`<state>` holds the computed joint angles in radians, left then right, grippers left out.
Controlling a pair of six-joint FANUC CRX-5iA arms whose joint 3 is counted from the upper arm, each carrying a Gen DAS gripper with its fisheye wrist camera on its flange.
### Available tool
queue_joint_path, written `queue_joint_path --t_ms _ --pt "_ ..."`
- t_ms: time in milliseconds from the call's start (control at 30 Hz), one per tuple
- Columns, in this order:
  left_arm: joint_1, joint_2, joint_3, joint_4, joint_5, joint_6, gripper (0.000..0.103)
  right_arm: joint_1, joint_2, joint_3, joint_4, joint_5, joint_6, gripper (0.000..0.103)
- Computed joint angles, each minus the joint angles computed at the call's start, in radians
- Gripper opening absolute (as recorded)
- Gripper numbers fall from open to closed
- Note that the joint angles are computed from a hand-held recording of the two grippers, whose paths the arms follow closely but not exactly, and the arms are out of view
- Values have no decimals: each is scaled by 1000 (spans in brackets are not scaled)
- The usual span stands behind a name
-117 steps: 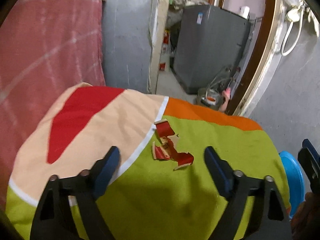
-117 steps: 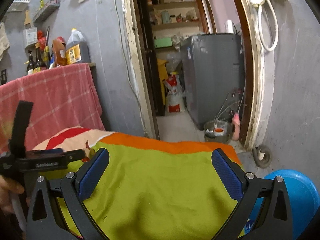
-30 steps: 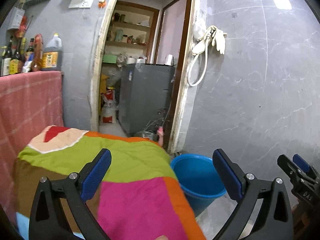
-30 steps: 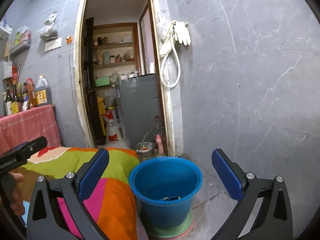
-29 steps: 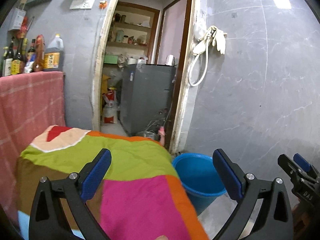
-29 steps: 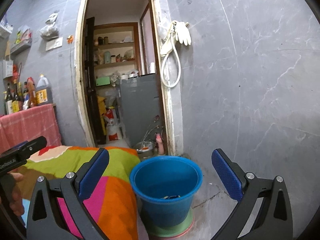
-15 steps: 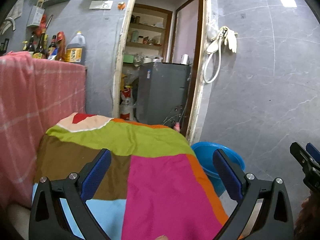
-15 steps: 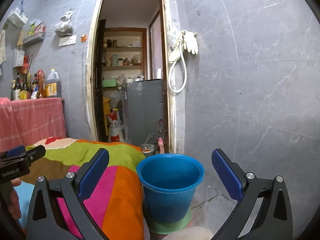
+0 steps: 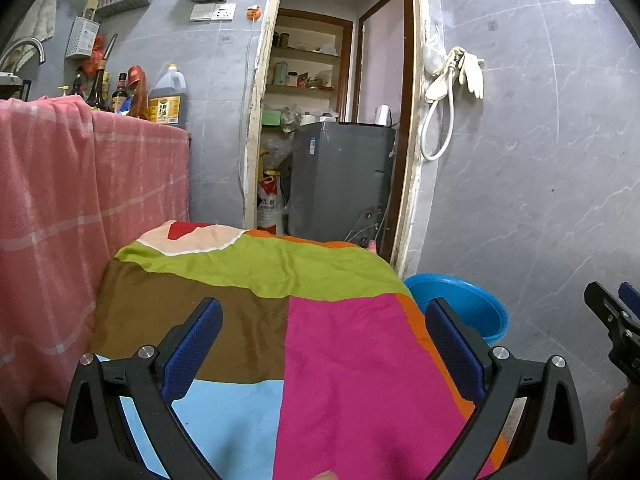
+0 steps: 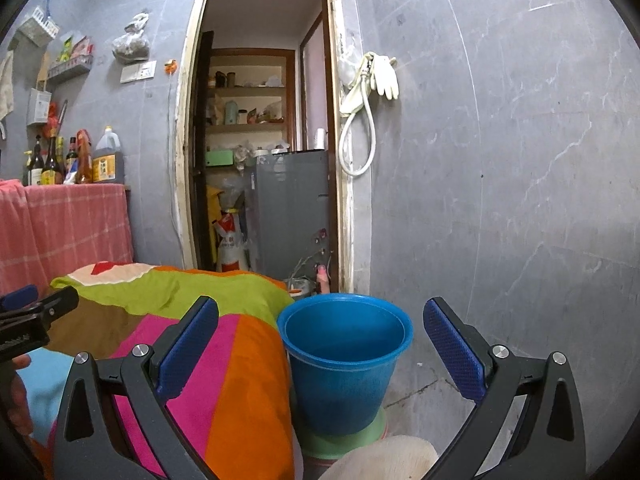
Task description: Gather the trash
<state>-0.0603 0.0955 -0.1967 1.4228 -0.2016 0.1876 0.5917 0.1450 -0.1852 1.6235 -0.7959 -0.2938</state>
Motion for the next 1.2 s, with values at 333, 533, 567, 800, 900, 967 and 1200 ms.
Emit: queue_joint_path --t_ms 333,533,567,800,900,967,1200 --pt "-21 0 -9 84 31 -83 99 -2 1 0 -7 1 1 103" --pt "-22 -1 -11 95 33 -96 99 -6 -1 -1 -7 8 3 103" --pt "-24 -1 -11 101 35 -102 99 -6 -1 -2 -8 9 3 103" --pt "-25 -1 -11 109 39 -107 99 -8 -2 -6 -7 11 -1 103" --pt "-25 -1 -10 106 43 -103 99 -8 -2 -5 -7 10 1 103" --pt "-25 -2 -10 98 44 -94 99 -8 -2 -6 -7 10 -1 103" --pt "-30 -1 -12 131 49 -126 99 -8 -2 -5 -9 11 1 103"
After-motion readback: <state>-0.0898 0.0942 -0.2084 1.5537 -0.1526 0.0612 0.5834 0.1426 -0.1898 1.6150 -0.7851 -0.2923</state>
